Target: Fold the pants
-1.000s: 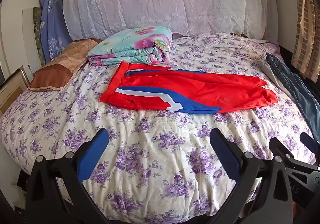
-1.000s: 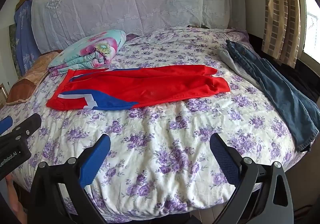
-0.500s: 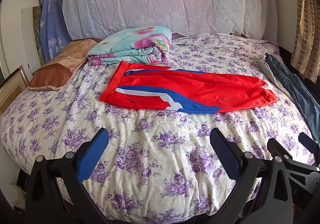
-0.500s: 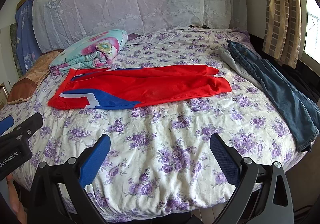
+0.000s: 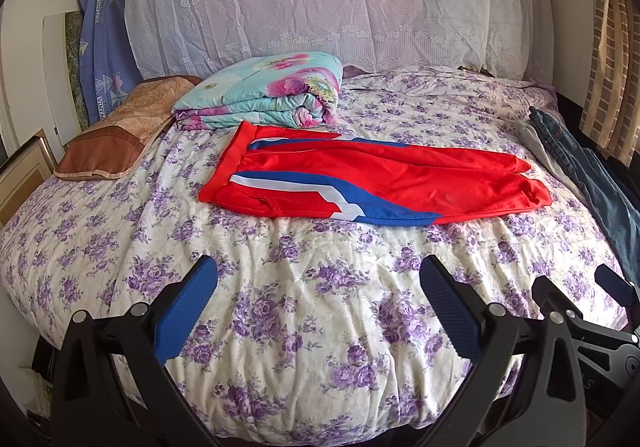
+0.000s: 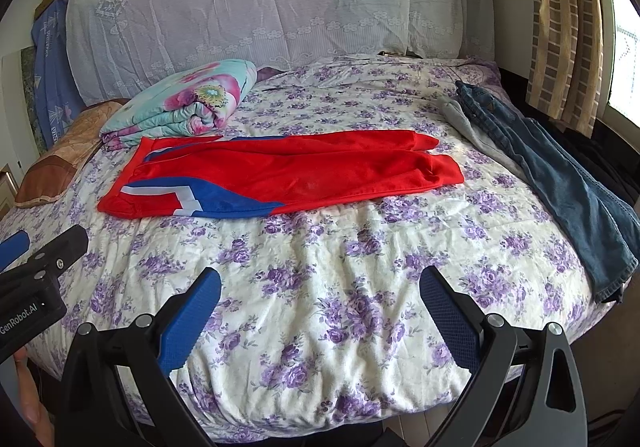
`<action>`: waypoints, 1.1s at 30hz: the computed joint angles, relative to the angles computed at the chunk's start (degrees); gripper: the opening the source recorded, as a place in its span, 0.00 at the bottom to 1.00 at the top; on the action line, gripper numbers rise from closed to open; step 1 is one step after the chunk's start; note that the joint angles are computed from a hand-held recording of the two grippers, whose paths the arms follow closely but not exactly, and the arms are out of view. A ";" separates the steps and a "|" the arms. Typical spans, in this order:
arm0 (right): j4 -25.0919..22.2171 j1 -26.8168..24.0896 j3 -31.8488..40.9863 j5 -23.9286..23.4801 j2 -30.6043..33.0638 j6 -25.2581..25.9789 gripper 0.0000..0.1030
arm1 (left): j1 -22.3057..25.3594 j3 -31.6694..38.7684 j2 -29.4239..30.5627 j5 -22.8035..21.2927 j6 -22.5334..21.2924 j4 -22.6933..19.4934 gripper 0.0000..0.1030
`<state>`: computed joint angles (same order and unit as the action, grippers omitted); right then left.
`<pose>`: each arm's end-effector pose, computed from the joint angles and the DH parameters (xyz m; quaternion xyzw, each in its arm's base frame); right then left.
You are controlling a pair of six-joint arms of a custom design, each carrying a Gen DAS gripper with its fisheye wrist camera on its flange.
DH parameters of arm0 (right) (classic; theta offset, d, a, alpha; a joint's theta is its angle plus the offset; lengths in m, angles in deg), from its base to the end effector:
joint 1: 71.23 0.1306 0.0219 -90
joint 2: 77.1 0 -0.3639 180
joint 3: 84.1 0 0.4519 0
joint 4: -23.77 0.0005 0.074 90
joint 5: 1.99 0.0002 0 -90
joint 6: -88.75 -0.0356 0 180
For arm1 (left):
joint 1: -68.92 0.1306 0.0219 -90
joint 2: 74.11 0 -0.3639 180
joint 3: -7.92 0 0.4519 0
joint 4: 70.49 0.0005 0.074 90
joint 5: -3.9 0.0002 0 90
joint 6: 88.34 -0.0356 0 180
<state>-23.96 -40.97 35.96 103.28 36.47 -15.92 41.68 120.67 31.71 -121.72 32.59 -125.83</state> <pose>0.6077 0.3431 0.4436 -0.0681 0.9018 0.0445 0.4243 0.5764 -0.2740 0.4581 -0.1372 0.8861 0.0856 0.4344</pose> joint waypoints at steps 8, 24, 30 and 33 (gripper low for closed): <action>-0.05 0.09 -0.01 0.06 -0.07 -0.03 0.97 | -0.07 0.00 0.05 0.00 0.07 0.11 0.96; -0.11 0.22 0.10 -0.10 0.14 -0.28 0.97 | -0.47 0.15 -0.10 -0.05 0.58 -0.54 0.96; -0.11 0.22 0.13 -0.09 0.19 -0.25 0.97 | -0.47 -0.15 -0.24 0.37 1.14 -0.61 0.96; -0.14 0.23 0.19 -0.09 0.24 -0.29 0.97 | -0.48 -0.14 -0.18 0.48 1.46 -0.82 0.96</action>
<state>-24.10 -40.74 36.14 103.19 36.71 -16.21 41.19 120.53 31.53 -121.24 34.05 -126.66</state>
